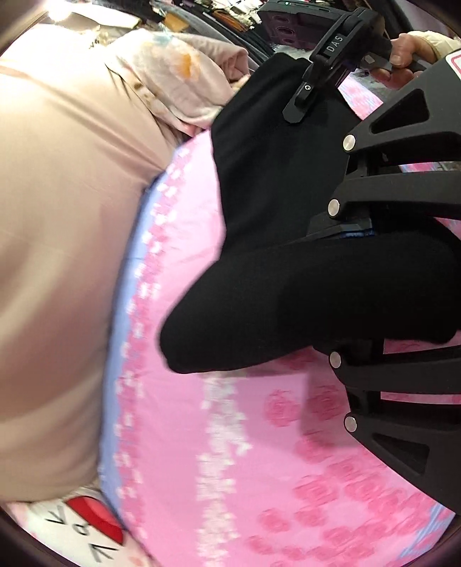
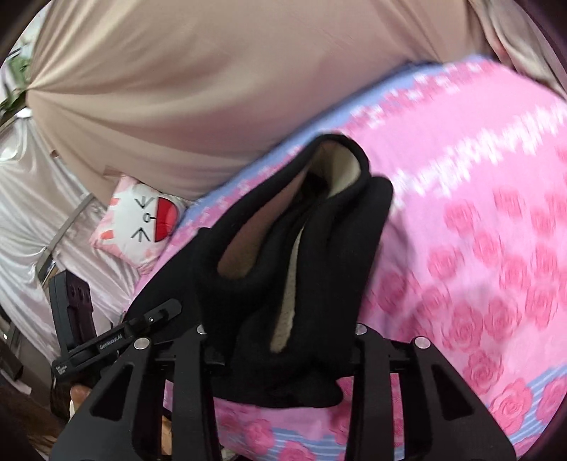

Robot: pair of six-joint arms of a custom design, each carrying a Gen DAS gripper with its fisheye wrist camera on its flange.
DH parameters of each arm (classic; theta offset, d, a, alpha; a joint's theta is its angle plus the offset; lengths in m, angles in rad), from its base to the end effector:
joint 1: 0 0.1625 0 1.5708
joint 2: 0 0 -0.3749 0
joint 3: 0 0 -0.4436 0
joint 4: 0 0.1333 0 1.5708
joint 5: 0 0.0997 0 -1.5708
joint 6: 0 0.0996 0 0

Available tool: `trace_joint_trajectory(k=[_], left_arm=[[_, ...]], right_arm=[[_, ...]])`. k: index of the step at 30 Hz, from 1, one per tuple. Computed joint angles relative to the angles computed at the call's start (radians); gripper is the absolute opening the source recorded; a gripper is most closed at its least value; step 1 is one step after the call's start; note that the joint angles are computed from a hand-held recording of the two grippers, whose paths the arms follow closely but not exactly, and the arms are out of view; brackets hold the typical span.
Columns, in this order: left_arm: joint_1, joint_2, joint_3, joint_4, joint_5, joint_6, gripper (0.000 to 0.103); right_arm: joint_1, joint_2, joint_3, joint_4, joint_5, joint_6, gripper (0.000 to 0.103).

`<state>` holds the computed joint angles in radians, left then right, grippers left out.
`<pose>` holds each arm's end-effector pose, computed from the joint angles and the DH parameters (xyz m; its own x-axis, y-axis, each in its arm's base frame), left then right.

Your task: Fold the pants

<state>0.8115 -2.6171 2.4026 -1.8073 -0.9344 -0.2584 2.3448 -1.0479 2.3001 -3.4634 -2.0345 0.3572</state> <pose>-0.0212 -0.3019 0.4160 -0.8947 0.1868 -0.4057 0.4044 0.7246 -0.5581 0.3846 -0.2664 0.0542 -0.9702 -0.2062 0.1271 -0.2362 0.6890 -0.6852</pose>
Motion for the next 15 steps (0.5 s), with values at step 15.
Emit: trace_joint_trajectory(k=[15], left_arm=[[0.23,0.691,-0.318,-0.804,-0.081,0.544,0.032]], right_arm=[[-0.198,0.216,-0.488,0.09,0.162,-0.32,0.034]])
